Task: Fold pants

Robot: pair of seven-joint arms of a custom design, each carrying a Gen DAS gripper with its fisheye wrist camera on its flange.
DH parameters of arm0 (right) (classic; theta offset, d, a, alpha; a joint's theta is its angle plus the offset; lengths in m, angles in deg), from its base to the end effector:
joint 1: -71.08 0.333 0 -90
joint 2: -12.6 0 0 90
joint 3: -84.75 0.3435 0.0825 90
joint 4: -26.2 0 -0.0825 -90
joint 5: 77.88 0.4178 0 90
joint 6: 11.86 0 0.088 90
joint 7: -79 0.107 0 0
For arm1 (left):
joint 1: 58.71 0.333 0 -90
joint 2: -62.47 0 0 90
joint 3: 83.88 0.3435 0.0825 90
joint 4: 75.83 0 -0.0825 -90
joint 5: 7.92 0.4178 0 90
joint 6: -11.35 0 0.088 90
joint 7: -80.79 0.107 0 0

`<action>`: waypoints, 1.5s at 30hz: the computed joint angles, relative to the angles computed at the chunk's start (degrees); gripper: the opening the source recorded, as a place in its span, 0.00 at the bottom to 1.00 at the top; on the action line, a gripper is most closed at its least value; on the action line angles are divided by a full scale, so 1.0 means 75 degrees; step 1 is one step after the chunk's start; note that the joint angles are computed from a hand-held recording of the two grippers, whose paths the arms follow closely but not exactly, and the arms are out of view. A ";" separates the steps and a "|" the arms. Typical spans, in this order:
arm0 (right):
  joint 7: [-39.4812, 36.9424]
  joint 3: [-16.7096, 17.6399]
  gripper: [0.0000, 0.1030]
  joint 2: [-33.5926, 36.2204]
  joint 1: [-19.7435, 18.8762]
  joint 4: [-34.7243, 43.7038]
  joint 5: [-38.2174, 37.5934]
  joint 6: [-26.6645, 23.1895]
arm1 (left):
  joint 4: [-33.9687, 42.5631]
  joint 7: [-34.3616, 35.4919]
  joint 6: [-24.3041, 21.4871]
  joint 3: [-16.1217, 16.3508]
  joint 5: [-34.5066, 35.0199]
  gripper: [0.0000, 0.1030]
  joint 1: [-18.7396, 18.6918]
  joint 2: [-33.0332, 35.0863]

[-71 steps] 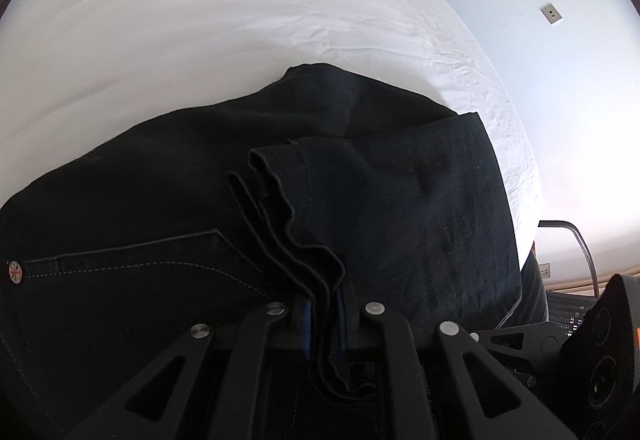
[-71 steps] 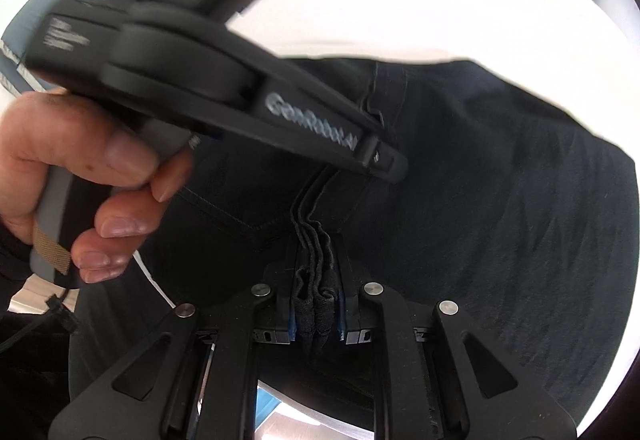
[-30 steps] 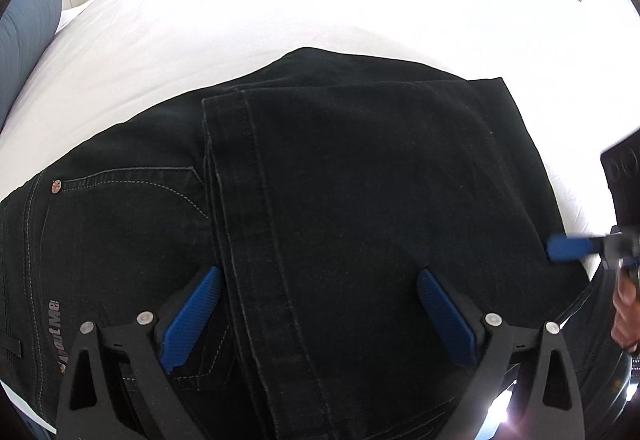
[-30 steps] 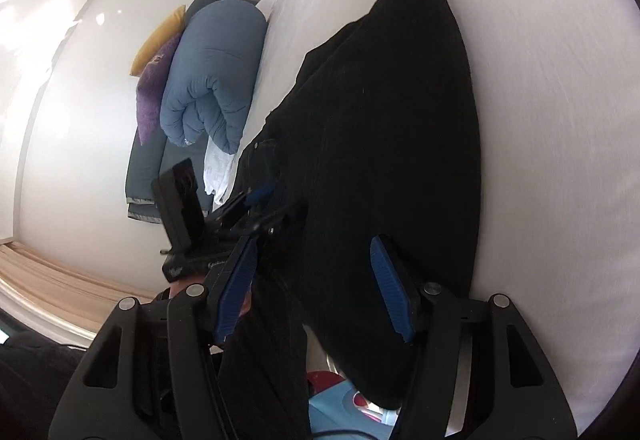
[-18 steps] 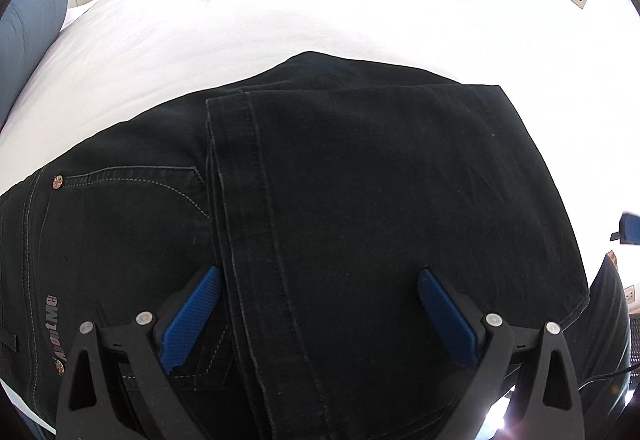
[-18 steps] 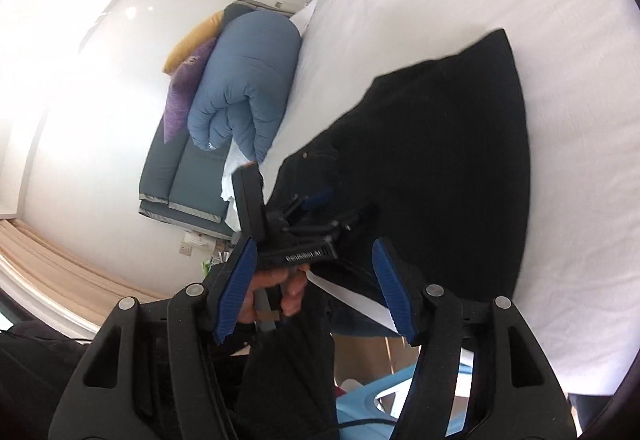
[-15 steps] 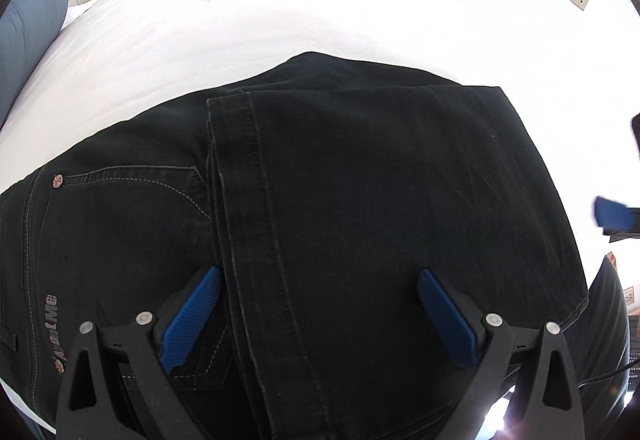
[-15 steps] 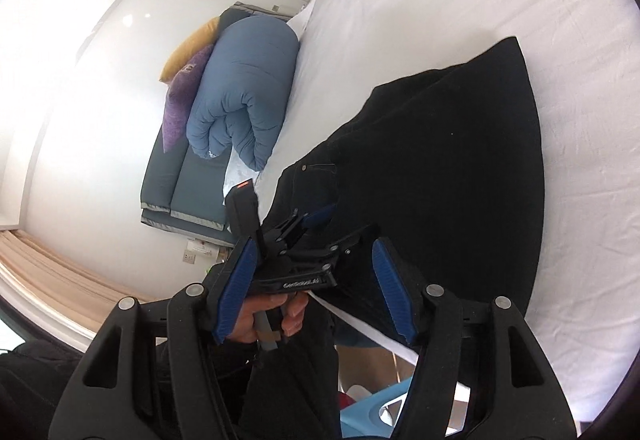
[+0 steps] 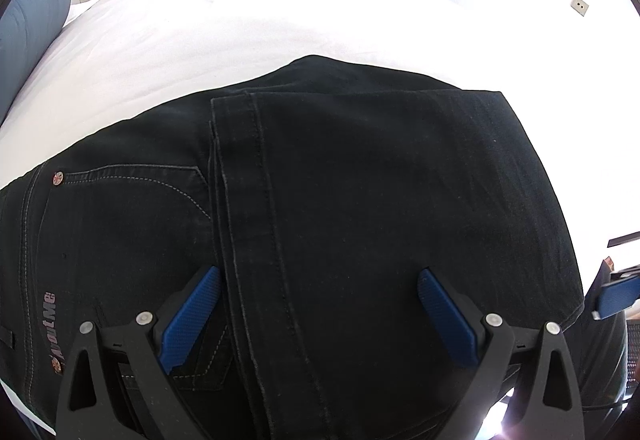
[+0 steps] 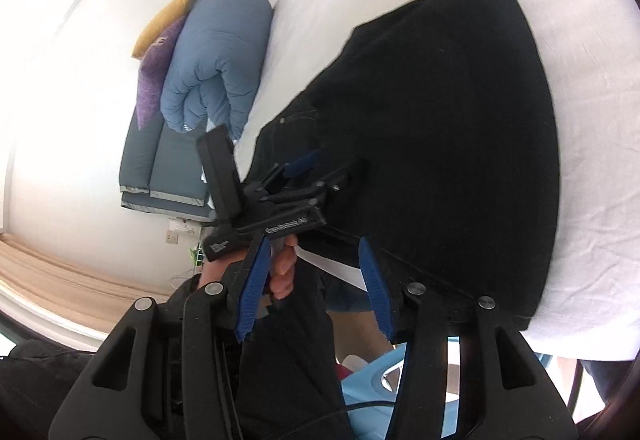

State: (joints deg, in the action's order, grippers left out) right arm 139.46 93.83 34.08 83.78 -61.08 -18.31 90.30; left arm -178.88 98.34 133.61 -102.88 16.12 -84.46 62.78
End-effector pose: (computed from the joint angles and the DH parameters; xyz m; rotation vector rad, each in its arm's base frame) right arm 0.6413 0.3177 0.4971 -1.9684 1.0607 0.9559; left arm 0.4592 -0.4296 0.5909 -2.2554 1.6340 -0.5788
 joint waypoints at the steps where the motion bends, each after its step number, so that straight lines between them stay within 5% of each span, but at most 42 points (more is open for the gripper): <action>1: -0.0100 0.0050 0.52 0.0055 0.0013 0.0098 0.0087 -0.0009 | -0.0050 -0.0053 0.0038 0.0005 0.0013 0.96 0.0003 -0.0046; 4: 0.0170 0.0017 0.58 0.0326 0.0170 0.0370 -0.0219 0.0111 | -0.0289 -0.0569 0.0154 -0.0022 0.0136 0.91 -0.0004 -0.0337; 7: 0.1277 -0.0104 0.53 0.0817 0.0367 0.0613 -0.0896 0.0186 | -0.0871 -0.1647 0.0361 -0.0110 0.0607 0.88 0.0036 -0.1078; 12: 0.0843 0.0045 0.54 0.0569 0.0247 0.0308 -0.0762 0.0506 | -0.2540 -0.4820 0.0320 -0.0618 0.1611 0.88 0.0333 -0.3242; 17: 0.1110 0.0053 0.54 0.0575 0.0263 0.0363 -0.0786 0.0546 | -0.4234 -0.7503 -0.0246 -0.1035 0.1426 0.87 0.0432 -0.5519; 24: 0.1150 0.0051 0.54 0.0480 0.0305 0.0203 -0.0810 0.0769 | -0.6336 -1.0531 0.0378 -0.1370 0.1454 0.76 0.0337 -0.7868; 32: 0.1296 0.0042 0.54 0.0530 0.0281 0.0245 -0.0841 0.0740 | -0.7310 -1.2988 0.1588 -0.1785 0.1799 0.66 0.0707 -0.8155; 45: 0.1368 0.0054 0.54 0.0549 0.0323 0.0285 -0.0957 0.0804 | -0.7493 -1.3455 0.1565 -0.1510 0.2308 0.63 0.0493 -0.8090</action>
State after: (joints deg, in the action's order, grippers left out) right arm 149.72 94.23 38.20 86.20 -58.94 -25.48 96.33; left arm -235.08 -2.57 145.34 -114.21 33.43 -80.76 2.10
